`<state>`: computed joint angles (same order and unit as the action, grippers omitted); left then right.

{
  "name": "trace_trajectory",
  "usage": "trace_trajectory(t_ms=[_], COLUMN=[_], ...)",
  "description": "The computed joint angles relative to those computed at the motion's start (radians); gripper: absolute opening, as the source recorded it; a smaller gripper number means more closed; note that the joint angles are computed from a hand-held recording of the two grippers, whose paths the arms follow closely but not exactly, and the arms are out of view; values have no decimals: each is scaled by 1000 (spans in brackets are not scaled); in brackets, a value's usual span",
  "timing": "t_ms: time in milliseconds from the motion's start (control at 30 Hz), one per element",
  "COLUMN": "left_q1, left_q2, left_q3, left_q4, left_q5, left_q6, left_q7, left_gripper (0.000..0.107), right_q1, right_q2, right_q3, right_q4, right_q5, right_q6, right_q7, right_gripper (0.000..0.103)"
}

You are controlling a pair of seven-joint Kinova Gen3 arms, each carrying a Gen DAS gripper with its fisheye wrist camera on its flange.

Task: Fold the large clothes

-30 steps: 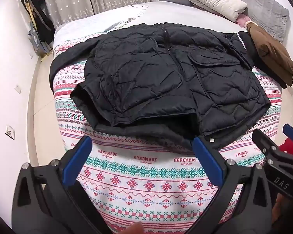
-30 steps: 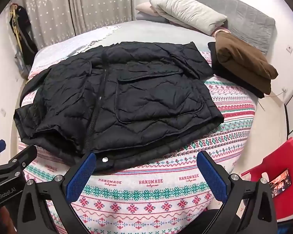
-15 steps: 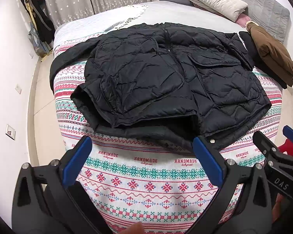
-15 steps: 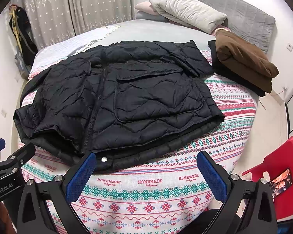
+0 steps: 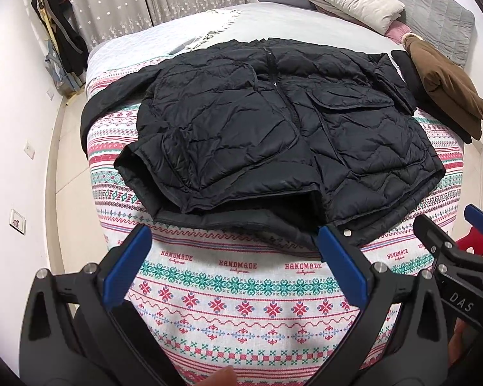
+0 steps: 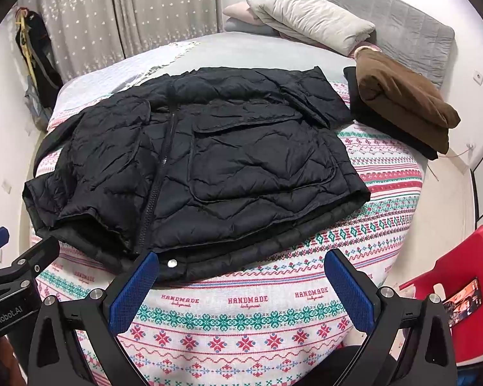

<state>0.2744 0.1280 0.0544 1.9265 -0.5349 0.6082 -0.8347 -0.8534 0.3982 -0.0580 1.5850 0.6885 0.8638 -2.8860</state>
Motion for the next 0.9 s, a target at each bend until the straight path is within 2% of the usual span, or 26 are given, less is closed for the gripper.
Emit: trace_trajectory(t_ms=[900], left_q1=[-4], left_q2=[12], left_q3=[-5], left_q4=[-18], left_q5=[1], left_q6=[14], left_q7=[-15], left_gripper=[103], right_q1=[14], right_q2=[2], right_q3=[-1], right_q4=[-3], right_q5=[-15], right_q6=[-4], right_q7=[24], right_gripper=[103])
